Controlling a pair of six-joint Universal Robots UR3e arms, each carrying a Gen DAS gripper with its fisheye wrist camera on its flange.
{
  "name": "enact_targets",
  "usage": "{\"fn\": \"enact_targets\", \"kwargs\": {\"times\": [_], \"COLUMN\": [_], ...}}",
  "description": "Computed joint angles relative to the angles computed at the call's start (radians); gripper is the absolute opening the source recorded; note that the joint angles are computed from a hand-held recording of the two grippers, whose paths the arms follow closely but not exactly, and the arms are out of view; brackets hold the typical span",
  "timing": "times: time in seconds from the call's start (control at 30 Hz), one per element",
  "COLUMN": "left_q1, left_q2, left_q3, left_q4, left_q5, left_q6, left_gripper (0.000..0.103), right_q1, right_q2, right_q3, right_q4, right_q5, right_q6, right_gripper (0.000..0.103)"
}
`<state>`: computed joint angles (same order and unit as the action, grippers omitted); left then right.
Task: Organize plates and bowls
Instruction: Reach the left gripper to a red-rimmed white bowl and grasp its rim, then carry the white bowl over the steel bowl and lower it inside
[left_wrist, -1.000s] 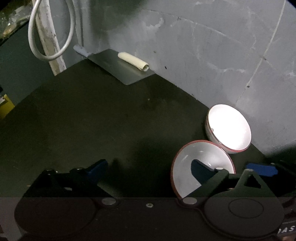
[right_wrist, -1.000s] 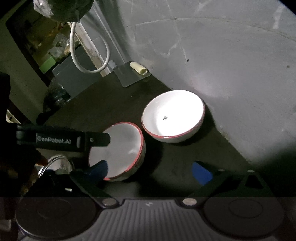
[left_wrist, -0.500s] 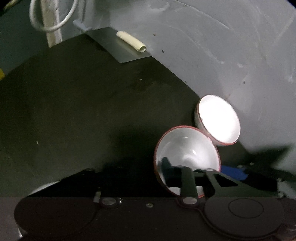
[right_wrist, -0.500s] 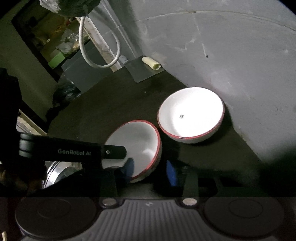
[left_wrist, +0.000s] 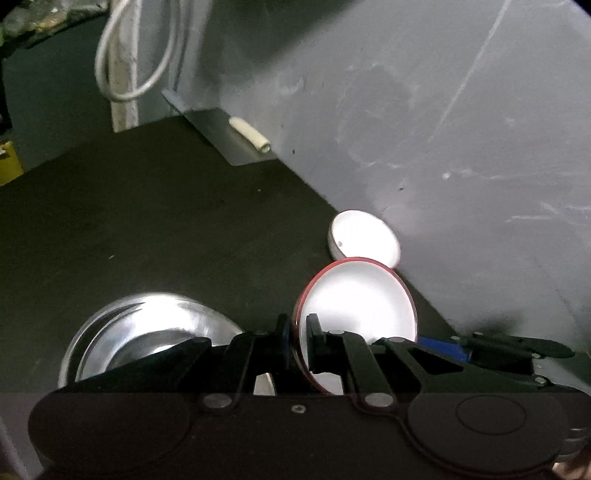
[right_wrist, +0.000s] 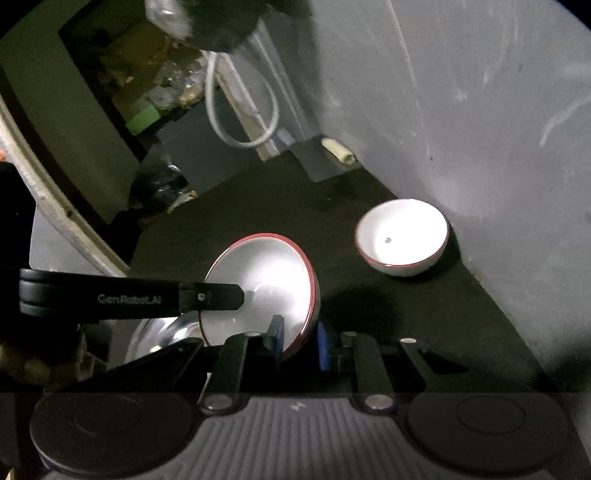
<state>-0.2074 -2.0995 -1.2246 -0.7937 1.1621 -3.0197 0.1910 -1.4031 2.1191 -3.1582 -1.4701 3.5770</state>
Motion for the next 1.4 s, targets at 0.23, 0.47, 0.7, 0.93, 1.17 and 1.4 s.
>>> {"fn": "enact_targets", "kwargs": {"times": [0.23,0.47,0.7,0.93,1.17,1.4], "left_q1": [0.094,0.244,0.372,0.483,0.469,0.399], "left_q2": [0.391,0.736,1.001,1.138,1.078,0.958], "left_q3": [-0.466,-0.773,-0.916,-0.952,-0.947,-0.901], "left_q4": [0.11,0.059,-0.149,-0.364,-0.368,-0.338], "left_q5": [-0.052,-0.166,-0.242,-0.274,-0.223,-0.156], "left_q6": [0.028,0.087,0.176,0.285,0.268,0.199], "left_gripper": [0.009,0.009,0.009,0.009,0.009,0.009], "right_q1": [0.239,0.488,0.663,0.683,0.643,0.541], "right_q2": [-0.141,-0.158,-0.136,-0.098,-0.056,-0.077], "right_q3": [-0.016,-0.127,-0.312,-0.427,-0.453,-0.374], "right_q4": [0.138,0.323,0.604,0.756,0.785,0.735], "right_q5": [-0.192,-0.37,-0.476,-0.428,-0.346,-0.216], "right_q6": [0.007,0.079,0.151,0.183,0.13,0.099], "right_gripper": [0.021,0.021,0.021,0.021,0.021,0.021]}}
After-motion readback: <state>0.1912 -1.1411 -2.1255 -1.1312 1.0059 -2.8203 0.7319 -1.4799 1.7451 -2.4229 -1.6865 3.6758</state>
